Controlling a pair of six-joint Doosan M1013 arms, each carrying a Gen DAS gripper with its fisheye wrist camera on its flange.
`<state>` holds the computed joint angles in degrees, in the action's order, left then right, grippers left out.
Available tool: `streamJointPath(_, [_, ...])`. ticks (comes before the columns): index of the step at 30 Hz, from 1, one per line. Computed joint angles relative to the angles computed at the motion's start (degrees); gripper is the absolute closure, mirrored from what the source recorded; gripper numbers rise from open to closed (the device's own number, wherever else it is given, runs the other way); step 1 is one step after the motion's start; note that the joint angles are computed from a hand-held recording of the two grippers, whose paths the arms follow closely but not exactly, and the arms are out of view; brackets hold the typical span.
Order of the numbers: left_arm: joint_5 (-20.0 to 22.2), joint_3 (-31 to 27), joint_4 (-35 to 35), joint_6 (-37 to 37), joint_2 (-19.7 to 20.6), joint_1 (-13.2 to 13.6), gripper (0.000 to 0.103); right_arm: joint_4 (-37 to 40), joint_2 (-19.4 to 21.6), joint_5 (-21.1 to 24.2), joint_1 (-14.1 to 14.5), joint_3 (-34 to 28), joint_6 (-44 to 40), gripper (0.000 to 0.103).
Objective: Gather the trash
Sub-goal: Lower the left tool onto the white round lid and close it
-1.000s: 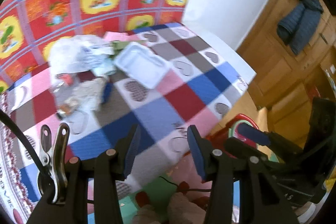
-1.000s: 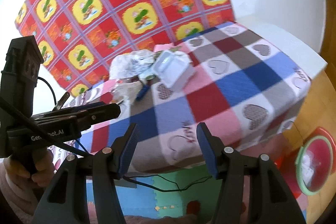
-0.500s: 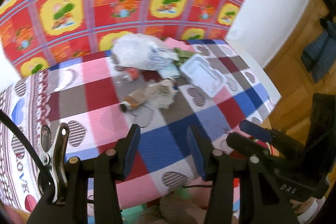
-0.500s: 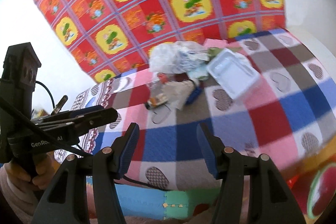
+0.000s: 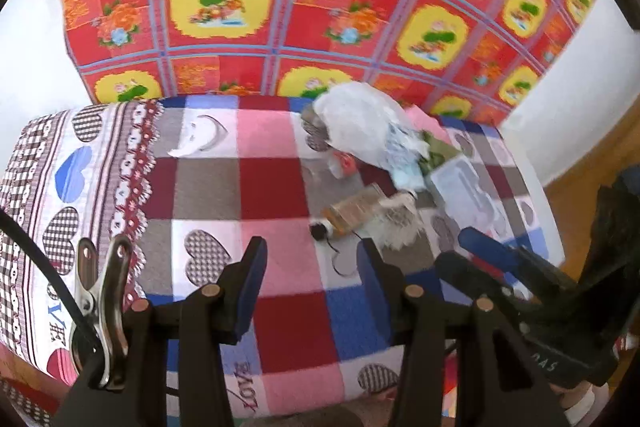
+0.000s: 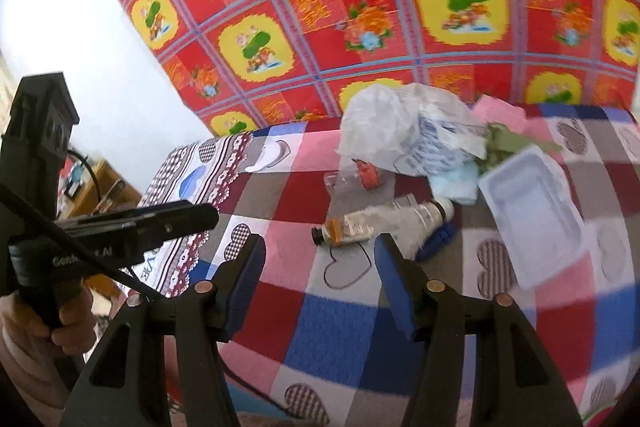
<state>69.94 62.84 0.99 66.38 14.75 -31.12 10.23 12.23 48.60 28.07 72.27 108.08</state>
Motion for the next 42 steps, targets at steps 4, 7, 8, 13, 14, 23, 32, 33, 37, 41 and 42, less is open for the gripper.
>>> streamJointPath(4, [0.3, -1.1, 2.5, -3.2, 1.3, 0.6, 0.054, 2.9, 2.5, 1.8, -1.0, -2.4, -4.9, 0.044])
streamJointPath(7, [1.0, -2.2, 4.5, -5.0, 2.4, 1.1, 0.054, 6.1, 4.0, 3.0, -1.8, -3.7, -8.0, 0.044])
streamJointPath(8, [1.1, -2.4, 4.6, -5.0, 2.6, 1.3, 0.054, 6.9, 4.4, 3.3, -1.9, -4.0, -8.7, 0.044])
streamJointPath(13, [2.1, -4.3, 4.9, -4.2, 4.6, 2.8, 0.054, 9.9, 6.2, 4.6, -2.5, -5.4, -10.9, 0.044])
streamJointPath(14, [2.1, -4.6, 4.8, -4.1, 5.0, 3.0, 0.054, 10.1, 6.5, 4.7, -2.5, -5.6, -11.0, 0.044])
streamJointPath(23, [2.6, -7.7, 4.8, -2.2, 9.2, 4.9, 0.054, 9.7, 9.0, 4.8, -2.1, -7.5, -11.0, 0.044])
streamJointPath(32, [4.7, -10.4, 4.1, -1.7, 12.6, 6.5, 0.054, 10.1, 10.3, 5.4, -1.9, -9.4, -12.0, 0.044])
streamJointPath(33, [4.9, -10.8, 4.5, -1.3, 12.9, 6.5, 0.054, 9.9, 10.4, 5.6, -1.9, -9.5, -11.6, 0.044])
streamJointPath(37, [5.5, -12.4, 6.1, 0.1, 14.4, 6.5, 0.054, 9.9, 10.6, 6.0, -2.2, -9.6, -10.8, 0.044])
streamJointPath(41, [5.8, -13.6, 5.6, 0.9, 15.7, 7.0, 0.054, 9.3, 10.8, 6.3, -2.1, -9.9, -10.4, 0.044])
streamJointPath(42, [5.9, -13.8, 5.6, 1.1, 15.9, 7.0, 0.054, 9.2, 10.9, 6.3, -2.0, -9.9, -10.3, 0.044])
